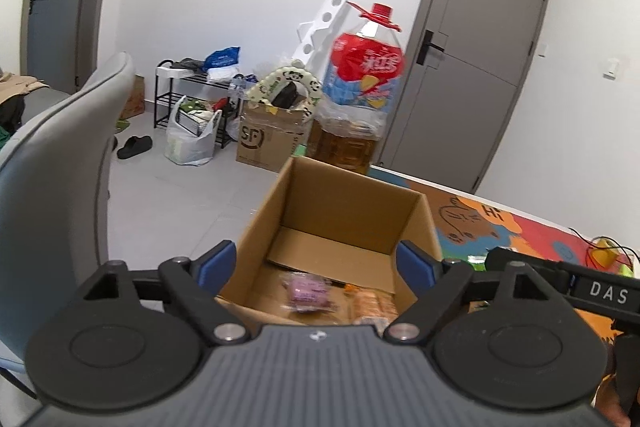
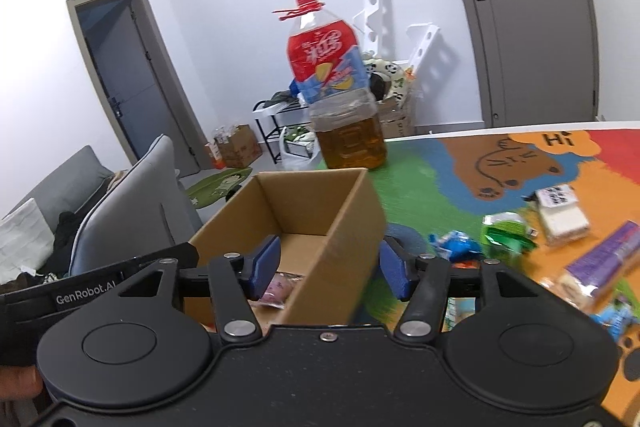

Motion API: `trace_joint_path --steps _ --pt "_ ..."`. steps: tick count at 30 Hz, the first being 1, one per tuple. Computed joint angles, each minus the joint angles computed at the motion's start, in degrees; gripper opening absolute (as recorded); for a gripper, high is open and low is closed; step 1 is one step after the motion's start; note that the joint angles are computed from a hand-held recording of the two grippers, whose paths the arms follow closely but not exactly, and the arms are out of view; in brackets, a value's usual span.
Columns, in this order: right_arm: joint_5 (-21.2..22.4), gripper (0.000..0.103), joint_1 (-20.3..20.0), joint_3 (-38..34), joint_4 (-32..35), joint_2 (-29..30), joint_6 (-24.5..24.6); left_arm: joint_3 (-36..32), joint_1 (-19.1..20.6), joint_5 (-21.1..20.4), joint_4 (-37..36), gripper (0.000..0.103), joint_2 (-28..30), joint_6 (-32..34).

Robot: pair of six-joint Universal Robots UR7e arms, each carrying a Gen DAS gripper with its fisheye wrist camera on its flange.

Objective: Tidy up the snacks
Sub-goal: 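Open the right tool to drop the biscuit roll into the box, then grasp the teal-labelled biscuit pack with the left tool while the right grasps the blue candy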

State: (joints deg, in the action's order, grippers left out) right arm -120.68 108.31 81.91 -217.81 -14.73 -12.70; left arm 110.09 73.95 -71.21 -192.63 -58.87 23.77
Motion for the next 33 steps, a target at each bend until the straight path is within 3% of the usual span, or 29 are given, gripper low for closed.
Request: trace_joint_path --steps 9,23,33 --pt "-2.3 0.076 -0.6 7.2 -3.6 -3.4 1.6 3.2 -2.1 -0.7 0.1 0.091 -0.5 -0.2" --pt "-5.1 0.08 -2.3 17.3 -11.5 -7.8 3.5 6.4 -5.7 -1.8 1.1 0.093 0.5 -0.4" --pt "-6.1 0.077 -5.1 21.7 -17.3 -9.0 5.6 7.5 -8.3 -1.7 -0.4 0.093 3.6 -0.4"
